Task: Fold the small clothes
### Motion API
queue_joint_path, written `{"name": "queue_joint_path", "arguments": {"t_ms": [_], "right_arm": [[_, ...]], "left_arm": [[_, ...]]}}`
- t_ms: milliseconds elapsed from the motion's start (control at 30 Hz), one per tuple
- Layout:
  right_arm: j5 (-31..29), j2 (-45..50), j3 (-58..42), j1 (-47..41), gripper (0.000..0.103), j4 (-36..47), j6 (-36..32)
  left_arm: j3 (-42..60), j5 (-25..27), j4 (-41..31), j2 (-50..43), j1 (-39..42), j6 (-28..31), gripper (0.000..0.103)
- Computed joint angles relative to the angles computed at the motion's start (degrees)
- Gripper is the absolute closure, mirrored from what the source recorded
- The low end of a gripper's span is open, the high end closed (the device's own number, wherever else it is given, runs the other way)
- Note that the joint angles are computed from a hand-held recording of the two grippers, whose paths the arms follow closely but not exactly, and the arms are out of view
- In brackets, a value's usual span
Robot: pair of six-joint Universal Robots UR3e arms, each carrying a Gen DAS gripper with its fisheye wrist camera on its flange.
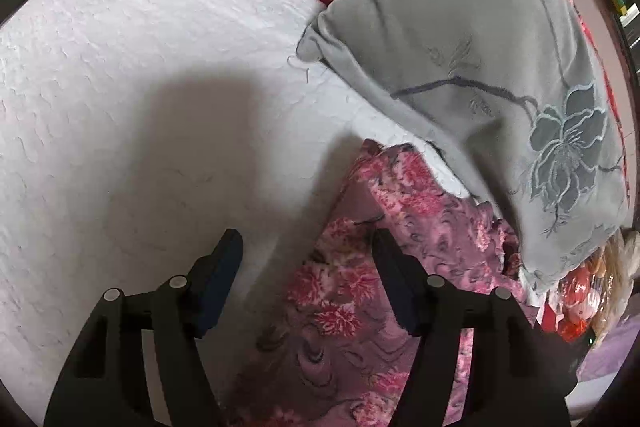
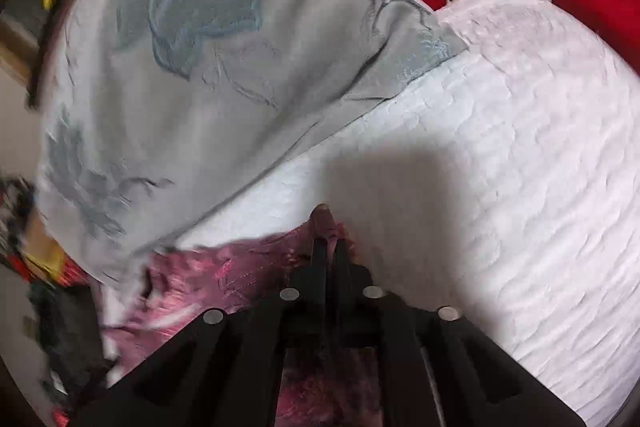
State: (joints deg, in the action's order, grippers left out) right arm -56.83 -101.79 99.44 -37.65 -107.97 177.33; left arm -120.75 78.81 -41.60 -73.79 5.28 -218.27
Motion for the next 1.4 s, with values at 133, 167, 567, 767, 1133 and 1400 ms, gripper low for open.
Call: {"name": "queue_joint_path", "arguments": {"t_ms": [133, 167, 567, 767, 1133, 1400], "right_arm": [[3.35, -3.11, 1.2, -2.54, 0.057, 1.51, -2.14], [1.74, -2.76, 0.53, -1.62, 0.054, 1.51, -2.07], [3.69, -5.9, 2.59, -0.04, 0.101, -8.17, 1.77], [-9.69, -0.47, -2.01, 4.84, 0.094, -1.28, 3.72], [-1.68, 11.19, -20.71, 31.52, 0.06, 4.56, -8.04], [-22.26, 25.43, -31.52, 49.68, 0.058, 4.82, -16.01]], "left_arm": [[-0.15, -2.84, -0.25, 0.49, 0.65, 1.69, 0.036], [0.0, -4.03, -0.36, -0.19, 0.97, 2.24, 0.036], [-2.1, 1.09, 6.15, -0.86, -2.23, -0.57, 0.095], [-4.96, -2.06, 3.01, 3.64, 3.69, -1.47, 0.095], [0.96, -5.97, -5.82, 4.67, 4.37, 2.62, 0.066], [2.04, -7.18, -11.79, 6.87, 7.2, 5.21, 0.06]]}}
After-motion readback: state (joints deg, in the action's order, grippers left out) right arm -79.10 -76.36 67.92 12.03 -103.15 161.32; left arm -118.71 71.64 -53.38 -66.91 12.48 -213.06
